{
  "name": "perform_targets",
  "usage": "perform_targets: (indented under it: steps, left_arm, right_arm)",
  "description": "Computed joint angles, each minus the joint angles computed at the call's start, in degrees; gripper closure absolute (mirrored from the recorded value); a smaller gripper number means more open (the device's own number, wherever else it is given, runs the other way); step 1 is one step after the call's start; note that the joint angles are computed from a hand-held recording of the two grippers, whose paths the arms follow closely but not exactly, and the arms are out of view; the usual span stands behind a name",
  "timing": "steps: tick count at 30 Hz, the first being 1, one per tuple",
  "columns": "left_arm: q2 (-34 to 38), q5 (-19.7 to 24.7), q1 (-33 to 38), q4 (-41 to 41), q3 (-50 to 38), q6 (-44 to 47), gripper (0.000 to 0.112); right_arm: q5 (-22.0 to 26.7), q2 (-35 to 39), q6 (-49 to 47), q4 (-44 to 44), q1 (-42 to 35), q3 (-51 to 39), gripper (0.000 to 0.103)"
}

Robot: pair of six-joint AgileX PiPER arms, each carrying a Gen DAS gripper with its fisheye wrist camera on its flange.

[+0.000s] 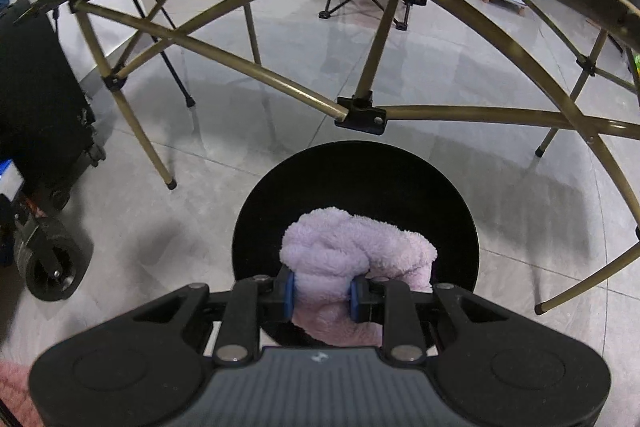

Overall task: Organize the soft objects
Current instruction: 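Open the right gripper over the bin to drop the pink towel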

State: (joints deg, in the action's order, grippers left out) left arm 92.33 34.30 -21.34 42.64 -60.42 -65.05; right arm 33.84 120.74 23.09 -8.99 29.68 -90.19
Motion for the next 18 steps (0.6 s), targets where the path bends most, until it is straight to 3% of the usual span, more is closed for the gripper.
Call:
perform_targets:
  steps: [9, 12, 13, 14, 16, 18]
  left_arm:
    - [6.1, 1.2, -0.2, -1.2, -7.4, 3.1, 0.031]
    - [7.8, 1.5, -0.1, -1.8, -9.6, 4.1, 0.031]
    - [8.1, 1.4, 0.0, -1.9, -10.1, 4.3, 0.031]
    - [8.5, 1.4, 0.0, -2.1, -10.5, 4.5, 0.031]
    - [8.9, 1.4, 0.0, -2.7, -11.0, 4.9, 0.031]
    - [9.3, 1.4, -0.2, -3.1, -11.3, 5.4, 0.031]
  right_arm:
    - [2.1, 4.5, -2.5, 3.4, -2.2, -6.4, 0.079]
    - [2.9, 5.5, -4.5, 6.0, -2.9, -7.9, 0.068]
    - [2.8, 5.6, -4.3, 6.1, -3.0, -8.1, 0.055]
    - [3.2, 6.0, -3.7, 6.2, -3.2, -8.7, 0.032]
    - [3.8, 6.3, -3.0, 5.5, -3.1, -9.4, 0.0]
    - [3.9, 6.3, -0.6, 2.0, -2.5, -9.4, 0.0]
